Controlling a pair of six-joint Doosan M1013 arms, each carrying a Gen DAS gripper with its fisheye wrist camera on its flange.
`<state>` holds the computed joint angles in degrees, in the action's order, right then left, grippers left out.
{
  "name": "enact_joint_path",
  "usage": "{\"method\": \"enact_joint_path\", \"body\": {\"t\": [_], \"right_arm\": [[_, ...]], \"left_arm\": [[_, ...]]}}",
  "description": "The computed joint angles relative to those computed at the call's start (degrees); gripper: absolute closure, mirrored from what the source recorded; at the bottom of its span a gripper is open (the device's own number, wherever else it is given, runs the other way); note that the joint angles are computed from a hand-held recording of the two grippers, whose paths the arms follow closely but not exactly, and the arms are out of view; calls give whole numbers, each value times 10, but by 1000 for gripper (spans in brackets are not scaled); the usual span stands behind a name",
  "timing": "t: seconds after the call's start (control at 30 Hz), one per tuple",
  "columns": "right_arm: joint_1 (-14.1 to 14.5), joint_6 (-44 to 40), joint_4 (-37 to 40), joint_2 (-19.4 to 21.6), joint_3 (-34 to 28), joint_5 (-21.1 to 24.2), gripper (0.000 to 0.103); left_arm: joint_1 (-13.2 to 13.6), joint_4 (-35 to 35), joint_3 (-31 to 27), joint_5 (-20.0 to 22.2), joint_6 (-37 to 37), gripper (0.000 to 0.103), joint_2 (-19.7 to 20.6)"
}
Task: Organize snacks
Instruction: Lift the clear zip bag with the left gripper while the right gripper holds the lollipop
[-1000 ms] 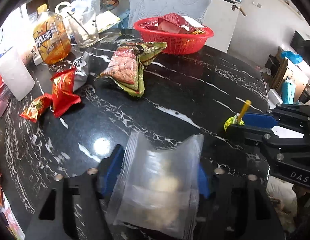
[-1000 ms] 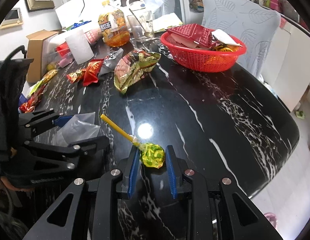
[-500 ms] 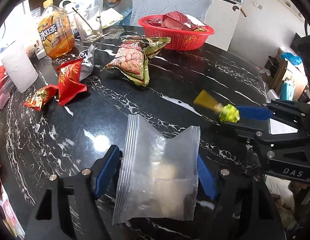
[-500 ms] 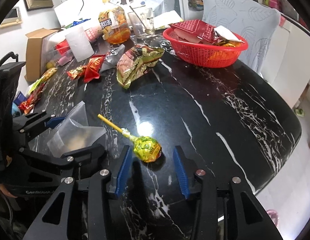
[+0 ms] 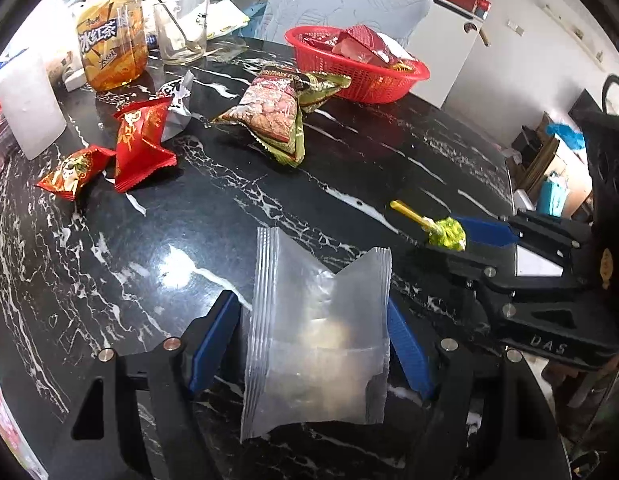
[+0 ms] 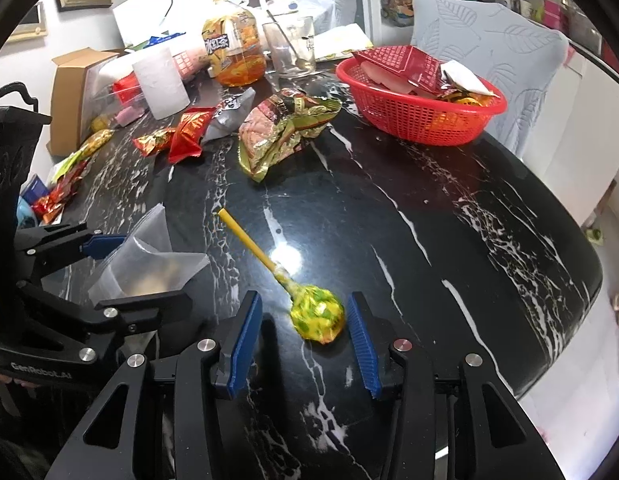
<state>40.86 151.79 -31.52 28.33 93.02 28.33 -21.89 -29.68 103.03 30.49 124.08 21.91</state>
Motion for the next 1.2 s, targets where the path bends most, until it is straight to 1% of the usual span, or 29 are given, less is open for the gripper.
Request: {"method": "enact_joint_path", "body": {"t": [0.13, 0.27, 0.33, 0.4, 0.43, 0.47, 0.5, 0.57, 0.6, 0.73, 0.87, 0.97, 1.2], "right_arm": [[0, 0, 0, 1, -2, 2, 59], [-1, -2, -1, 3, -4, 4, 59], [-1, 0, -4, 4, -6, 8, 59], [0, 3, -10, 5, -6, 9, 61], [1, 8, -18, 5, -6, 10, 69], [1, 12, -25, 5, -6, 10, 74], [3, 16, -32, 6, -6, 12, 77], [2, 16, -33, 5, -3, 7, 78], [2, 16, -32, 4, -2, 5, 78], [0, 17, -26, 2, 2, -3, 78], [-1, 19, -20, -3, 8, -12, 78], [0, 23, -23, -6, 10, -14, 78], [0, 25, -8, -13, 20, -42, 78]], "left_arm": [[-7, 47, 1, -2, -24, 30, -3], [-16, 93, 8, -19, -42, 30, -6], [-17, 84, 16, -36, -29, 30, -9], [-17, 73, 24, -56, -15, 41, -12], [-15, 64, 23, -54, -8, 50, -12], [-15, 68, 22, -53, -14, 53, -12], [-13, 58, 23, -54, -7, 54, -12], [-13, 53, 24, -61, -3, 62, -12], [-13, 55, 24, -63, -6, 63, -12], [-7, 24, 22, -57, 13, 64, -11], [-5, 8, 21, -52, 22, 65, -10], [-1, -16, 20, -38, 42, 65, -11], [-2, -27, 23, -46, 39, 65, -19]]}}
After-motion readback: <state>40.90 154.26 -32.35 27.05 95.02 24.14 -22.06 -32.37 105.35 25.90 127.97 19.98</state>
